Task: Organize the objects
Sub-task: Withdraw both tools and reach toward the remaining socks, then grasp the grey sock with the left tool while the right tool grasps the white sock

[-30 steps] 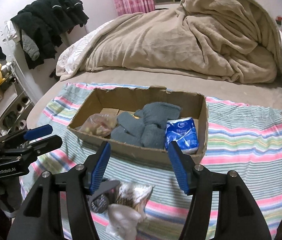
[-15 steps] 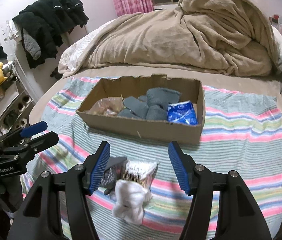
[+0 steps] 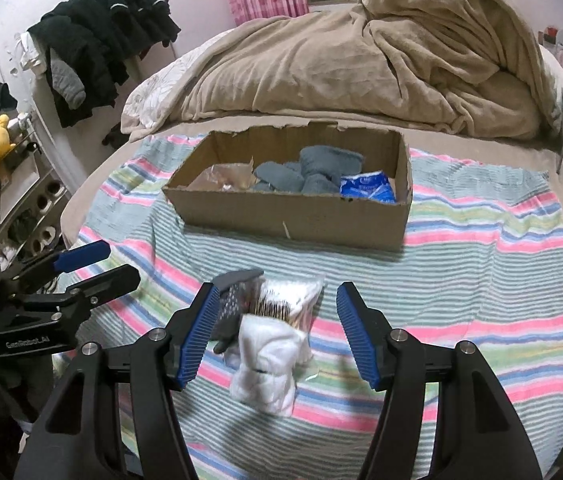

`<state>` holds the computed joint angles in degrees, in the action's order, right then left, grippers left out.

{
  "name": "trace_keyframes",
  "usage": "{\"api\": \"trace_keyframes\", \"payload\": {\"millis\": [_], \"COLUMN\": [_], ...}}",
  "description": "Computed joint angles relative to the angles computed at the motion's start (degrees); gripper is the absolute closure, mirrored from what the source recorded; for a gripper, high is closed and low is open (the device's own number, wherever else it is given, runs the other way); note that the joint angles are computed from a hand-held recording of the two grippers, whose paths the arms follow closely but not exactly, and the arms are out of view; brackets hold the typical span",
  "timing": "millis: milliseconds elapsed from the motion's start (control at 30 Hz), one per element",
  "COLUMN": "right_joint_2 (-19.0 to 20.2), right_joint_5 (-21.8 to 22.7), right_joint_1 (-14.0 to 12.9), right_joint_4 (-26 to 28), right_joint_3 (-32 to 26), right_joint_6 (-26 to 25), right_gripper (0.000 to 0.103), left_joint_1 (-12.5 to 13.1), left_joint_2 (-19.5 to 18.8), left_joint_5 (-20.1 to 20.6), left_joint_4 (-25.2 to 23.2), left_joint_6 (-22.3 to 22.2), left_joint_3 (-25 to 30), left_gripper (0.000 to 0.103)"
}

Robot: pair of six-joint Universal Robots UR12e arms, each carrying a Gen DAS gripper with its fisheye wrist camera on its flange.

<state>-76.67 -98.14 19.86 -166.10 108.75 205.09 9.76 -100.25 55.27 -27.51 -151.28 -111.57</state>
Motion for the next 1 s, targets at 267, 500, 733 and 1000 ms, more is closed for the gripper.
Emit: {"api": "trace_keyframes", "payload": {"millis": [267, 500, 733, 1000], "right_joint_2": [0.27, 1.04, 2.14, 2.58], "right_joint_5": [1.79, 4.28, 6.11, 8.52], "right_joint_1": [-0.13, -0.62, -1.19, -2.05], "right_joint_4": [0.14, -0.72, -0.97, -1.93], "right_joint_3": [1.46, 2.21, 2.28, 2.92], "right_joint_6": [0.54, 0.62, 0.44, 0.19], "right_gripper": [0.039, 0.039, 0.039, 0.039], "left_joint_1": [-1.03, -2.09, -2.8, -4.05], "left_joint_2": [-0.42, -1.47, -2.08, -3.03], "left_joint_5": [1.77, 3.69, 4.02, 5.71], "left_joint_4": [-0.6, -1.58, -3.22, -4.24], "left_joint_6": [1.62, 3.2, 5.1, 6.55], "left_joint_3": [-0.66, -0.43, -0.2, 0.37], "left_gripper": [0.023, 0.023, 0.023, 0.023]}}
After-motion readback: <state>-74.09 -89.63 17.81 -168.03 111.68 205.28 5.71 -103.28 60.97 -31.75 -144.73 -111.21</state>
